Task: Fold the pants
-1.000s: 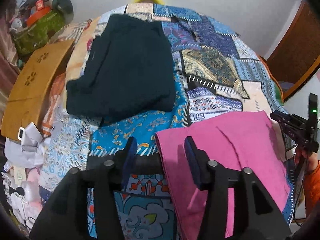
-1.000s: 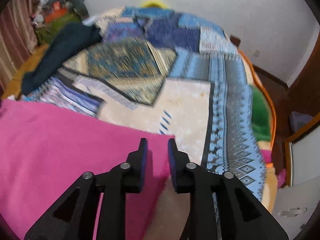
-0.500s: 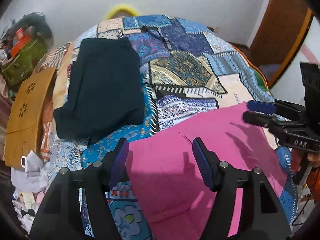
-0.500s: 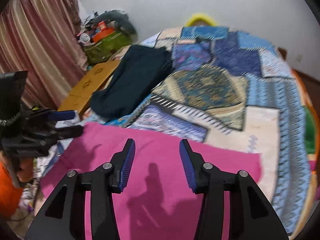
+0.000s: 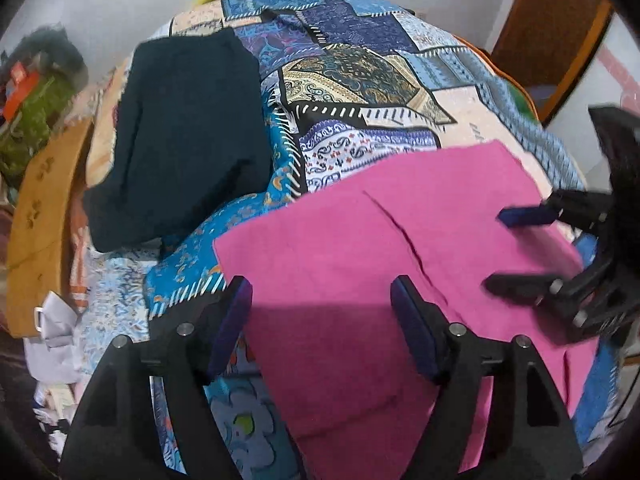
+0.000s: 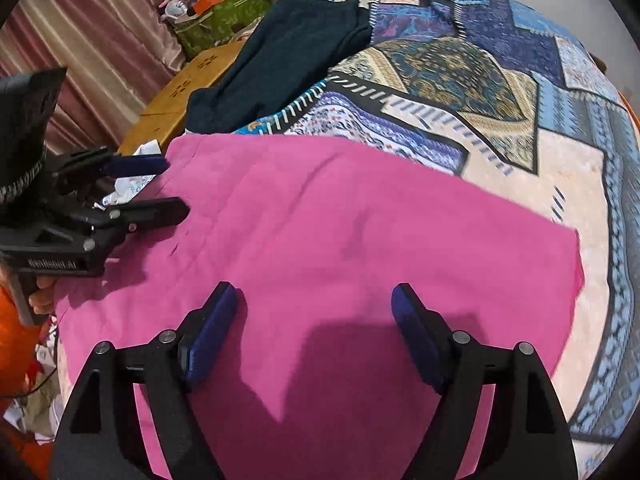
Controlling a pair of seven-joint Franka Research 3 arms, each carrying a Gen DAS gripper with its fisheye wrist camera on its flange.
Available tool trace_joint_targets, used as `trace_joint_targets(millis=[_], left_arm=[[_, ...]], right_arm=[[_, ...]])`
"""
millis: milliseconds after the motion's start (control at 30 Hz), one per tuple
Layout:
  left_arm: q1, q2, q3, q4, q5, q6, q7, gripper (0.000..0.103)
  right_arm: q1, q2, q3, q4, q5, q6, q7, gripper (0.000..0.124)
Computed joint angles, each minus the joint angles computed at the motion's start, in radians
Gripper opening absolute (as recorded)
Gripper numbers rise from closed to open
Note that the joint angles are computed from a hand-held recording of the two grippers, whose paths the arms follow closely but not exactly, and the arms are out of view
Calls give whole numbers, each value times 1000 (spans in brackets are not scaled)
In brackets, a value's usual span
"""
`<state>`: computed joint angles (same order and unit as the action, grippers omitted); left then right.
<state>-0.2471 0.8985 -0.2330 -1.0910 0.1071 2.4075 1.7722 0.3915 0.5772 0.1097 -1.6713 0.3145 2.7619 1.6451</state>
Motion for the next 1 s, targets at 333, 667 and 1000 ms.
trace_joint_targets(millis=[333, 667, 1000], left_arm=[[30, -207, 9, -351, 56, 201, -55, 77], [83, -336, -9, -564, 49, 319, -111, 82], [111, -437, -8, -713, 57, 383, -167, 83]], right_arm=[[30, -131, -14, -218, 11, 147, 81, 78], [125, -261, -115, -444, -85, 243, 282, 78], [188, -359, -186, -589, -258, 247, 493, 79]])
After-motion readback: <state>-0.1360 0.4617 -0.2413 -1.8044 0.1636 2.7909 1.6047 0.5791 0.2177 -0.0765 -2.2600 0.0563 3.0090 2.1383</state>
